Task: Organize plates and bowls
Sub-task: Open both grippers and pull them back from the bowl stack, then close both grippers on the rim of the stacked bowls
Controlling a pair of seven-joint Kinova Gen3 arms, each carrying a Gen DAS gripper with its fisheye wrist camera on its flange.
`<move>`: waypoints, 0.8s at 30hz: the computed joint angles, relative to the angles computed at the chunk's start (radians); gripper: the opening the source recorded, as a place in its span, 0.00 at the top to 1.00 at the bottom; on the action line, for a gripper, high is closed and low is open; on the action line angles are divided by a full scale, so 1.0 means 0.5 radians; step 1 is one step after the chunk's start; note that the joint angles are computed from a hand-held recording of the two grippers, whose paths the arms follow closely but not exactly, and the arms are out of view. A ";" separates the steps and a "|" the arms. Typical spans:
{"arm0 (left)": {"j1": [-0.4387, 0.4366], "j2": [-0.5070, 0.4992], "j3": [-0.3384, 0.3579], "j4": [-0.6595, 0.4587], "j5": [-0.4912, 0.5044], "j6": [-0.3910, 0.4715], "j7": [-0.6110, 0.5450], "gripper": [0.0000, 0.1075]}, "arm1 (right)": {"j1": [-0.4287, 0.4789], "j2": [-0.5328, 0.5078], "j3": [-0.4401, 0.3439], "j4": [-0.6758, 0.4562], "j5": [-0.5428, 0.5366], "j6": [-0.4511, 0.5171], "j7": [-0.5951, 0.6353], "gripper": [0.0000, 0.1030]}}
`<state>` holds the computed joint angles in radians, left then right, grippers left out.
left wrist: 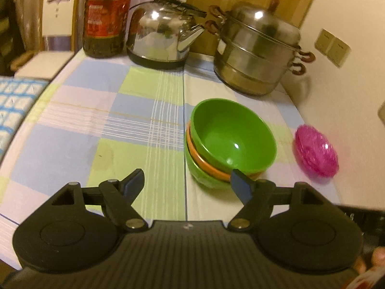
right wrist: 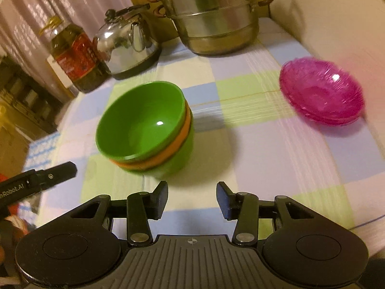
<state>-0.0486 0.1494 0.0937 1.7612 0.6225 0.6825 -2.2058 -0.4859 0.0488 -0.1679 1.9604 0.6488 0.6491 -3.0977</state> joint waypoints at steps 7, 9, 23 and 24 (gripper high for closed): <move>-0.010 -0.132 -0.043 0.138 0.072 0.014 -0.194 0.30 | -0.120 -0.044 -0.098 0.018 0.131 0.236 -0.200 0.56; -0.023 -0.132 -0.066 0.138 0.107 0.076 -0.196 0.31 | -0.133 -0.054 -0.116 0.025 0.137 0.261 -0.225 0.56; -0.035 -0.051 -0.080 0.017 0.054 0.274 -0.023 0.32 | -0.119 -0.080 -0.130 0.024 0.107 0.297 -0.253 0.56; -0.041 -0.036 -0.076 -0.001 0.068 0.287 -0.019 0.32 | -0.110 -0.083 -0.125 0.025 0.102 0.282 -0.253 0.56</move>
<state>-0.0689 0.1313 0.0555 1.7607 0.6566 0.8259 -2.2152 -0.5410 0.0075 -0.2303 1.9728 0.6998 0.7902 -3.2244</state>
